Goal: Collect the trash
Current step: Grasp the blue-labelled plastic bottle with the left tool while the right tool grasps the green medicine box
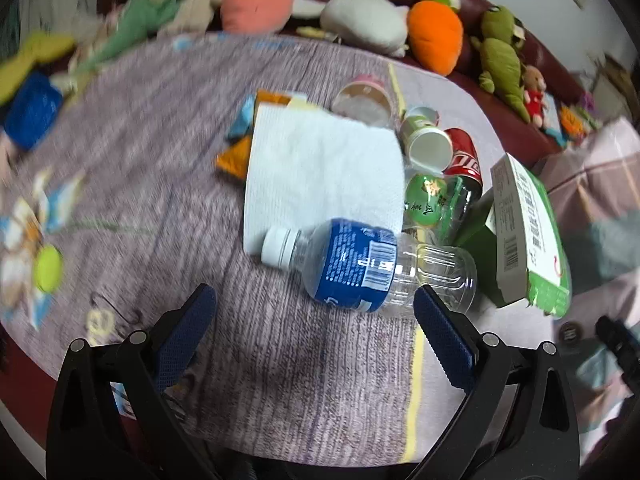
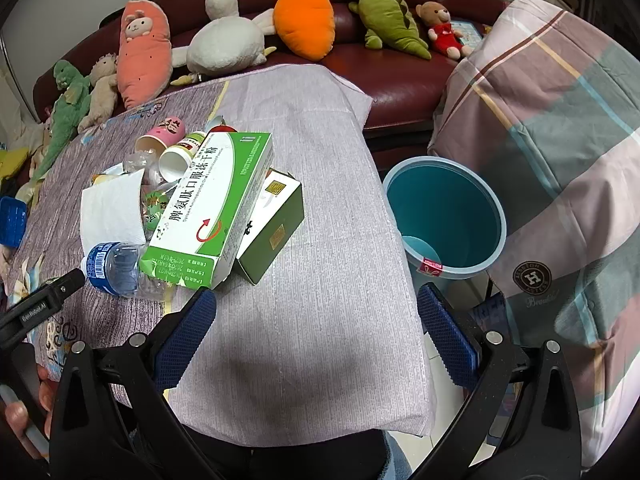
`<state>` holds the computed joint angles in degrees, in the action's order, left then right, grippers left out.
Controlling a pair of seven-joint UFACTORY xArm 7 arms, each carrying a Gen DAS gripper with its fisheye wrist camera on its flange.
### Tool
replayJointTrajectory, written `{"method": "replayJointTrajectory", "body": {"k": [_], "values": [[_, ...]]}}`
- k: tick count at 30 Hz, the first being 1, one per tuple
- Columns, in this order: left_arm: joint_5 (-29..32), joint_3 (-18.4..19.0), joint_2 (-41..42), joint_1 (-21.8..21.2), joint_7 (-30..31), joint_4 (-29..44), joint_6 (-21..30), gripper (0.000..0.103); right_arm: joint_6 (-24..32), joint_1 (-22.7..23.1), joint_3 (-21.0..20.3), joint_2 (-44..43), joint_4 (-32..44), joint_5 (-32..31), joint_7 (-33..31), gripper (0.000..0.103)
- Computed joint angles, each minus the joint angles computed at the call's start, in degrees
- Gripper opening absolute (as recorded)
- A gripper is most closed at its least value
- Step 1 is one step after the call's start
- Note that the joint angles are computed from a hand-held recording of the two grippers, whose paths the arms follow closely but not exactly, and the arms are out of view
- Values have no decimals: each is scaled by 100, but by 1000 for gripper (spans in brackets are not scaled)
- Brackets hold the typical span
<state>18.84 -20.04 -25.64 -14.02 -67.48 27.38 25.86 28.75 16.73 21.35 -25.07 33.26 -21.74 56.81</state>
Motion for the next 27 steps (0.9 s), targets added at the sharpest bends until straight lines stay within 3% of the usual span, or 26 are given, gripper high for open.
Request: {"method": "replayJointTrajectory", "body": {"k": [5,11,18,27], "values": [[-689,431,251,-283,319,4,-324,99,-82,-58,-43,72,53,-70,-33,97],[-967,378,912,-265,153,557,-415,99,-370,-209,-262,122,27,-70,-258,97],[-104,275,1735,-127,-922,1377,157,99,-743,-406,-556,247,-99,189,-657,97],[162,579,1804,-559,-872,1297,529,100,-1006,-316,-627,734,201,543,-1271,97]]}}
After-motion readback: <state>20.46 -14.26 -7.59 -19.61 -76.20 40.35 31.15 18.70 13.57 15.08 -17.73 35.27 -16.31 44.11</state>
